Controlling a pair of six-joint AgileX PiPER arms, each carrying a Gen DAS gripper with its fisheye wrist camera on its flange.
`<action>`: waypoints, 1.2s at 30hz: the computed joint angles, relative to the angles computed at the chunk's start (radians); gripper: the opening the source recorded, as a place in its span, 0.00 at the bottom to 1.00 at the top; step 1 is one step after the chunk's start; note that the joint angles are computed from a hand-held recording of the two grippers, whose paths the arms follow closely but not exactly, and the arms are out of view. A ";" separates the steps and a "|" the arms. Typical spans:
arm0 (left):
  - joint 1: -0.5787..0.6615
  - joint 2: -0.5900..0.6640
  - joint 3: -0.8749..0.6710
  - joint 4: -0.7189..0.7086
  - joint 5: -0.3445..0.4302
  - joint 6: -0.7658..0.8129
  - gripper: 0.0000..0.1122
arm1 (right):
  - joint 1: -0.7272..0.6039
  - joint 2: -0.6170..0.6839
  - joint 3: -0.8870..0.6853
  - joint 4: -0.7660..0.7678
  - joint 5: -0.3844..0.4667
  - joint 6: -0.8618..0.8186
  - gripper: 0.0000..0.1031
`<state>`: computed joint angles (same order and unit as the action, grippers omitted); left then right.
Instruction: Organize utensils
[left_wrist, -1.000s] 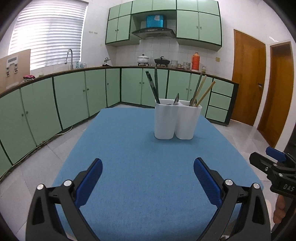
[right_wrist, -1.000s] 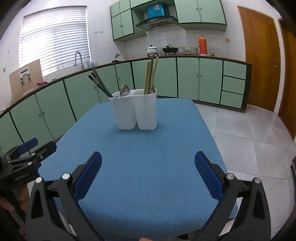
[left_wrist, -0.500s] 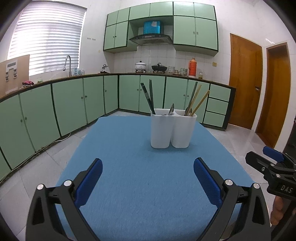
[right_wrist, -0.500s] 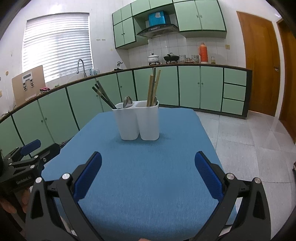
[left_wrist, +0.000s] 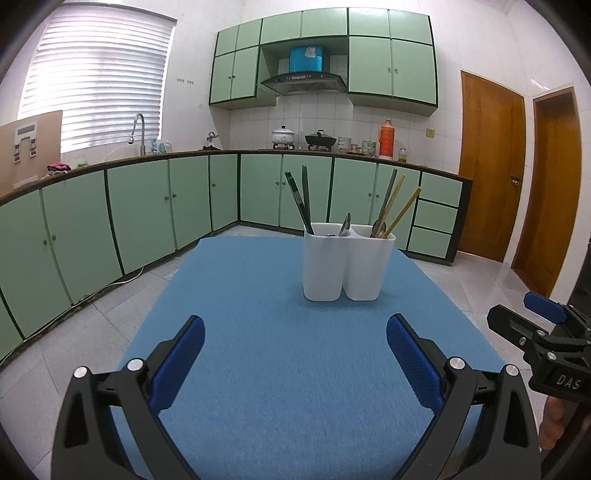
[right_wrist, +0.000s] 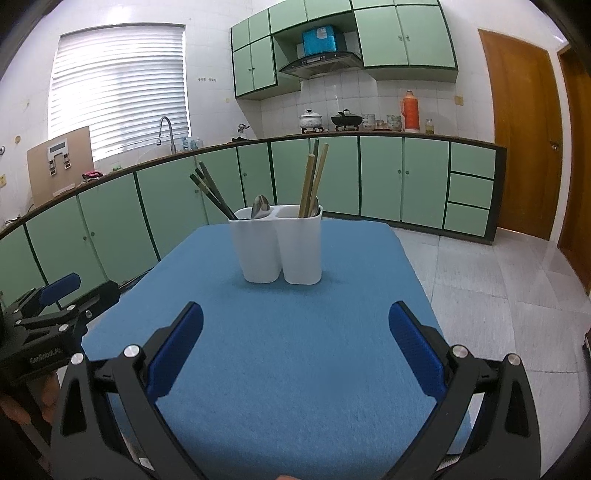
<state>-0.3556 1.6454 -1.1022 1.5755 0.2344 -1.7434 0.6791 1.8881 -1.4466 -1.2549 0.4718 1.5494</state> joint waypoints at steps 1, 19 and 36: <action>0.003 0.000 -0.001 -0.001 -0.003 0.003 0.86 | 0.000 -0.001 0.001 -0.003 0.000 0.001 0.95; -0.001 0.004 -0.014 -0.070 0.001 0.070 0.86 | 0.000 0.008 -0.014 0.016 -0.001 -0.030 0.95; 0.003 0.012 -0.027 -0.105 -0.001 0.106 0.86 | 0.002 0.020 -0.026 0.021 -0.001 -0.037 0.95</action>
<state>-0.3530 1.6576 -1.1294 1.4709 0.2330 -1.6378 0.6807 1.9078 -1.4725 -1.2341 0.4703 1.5122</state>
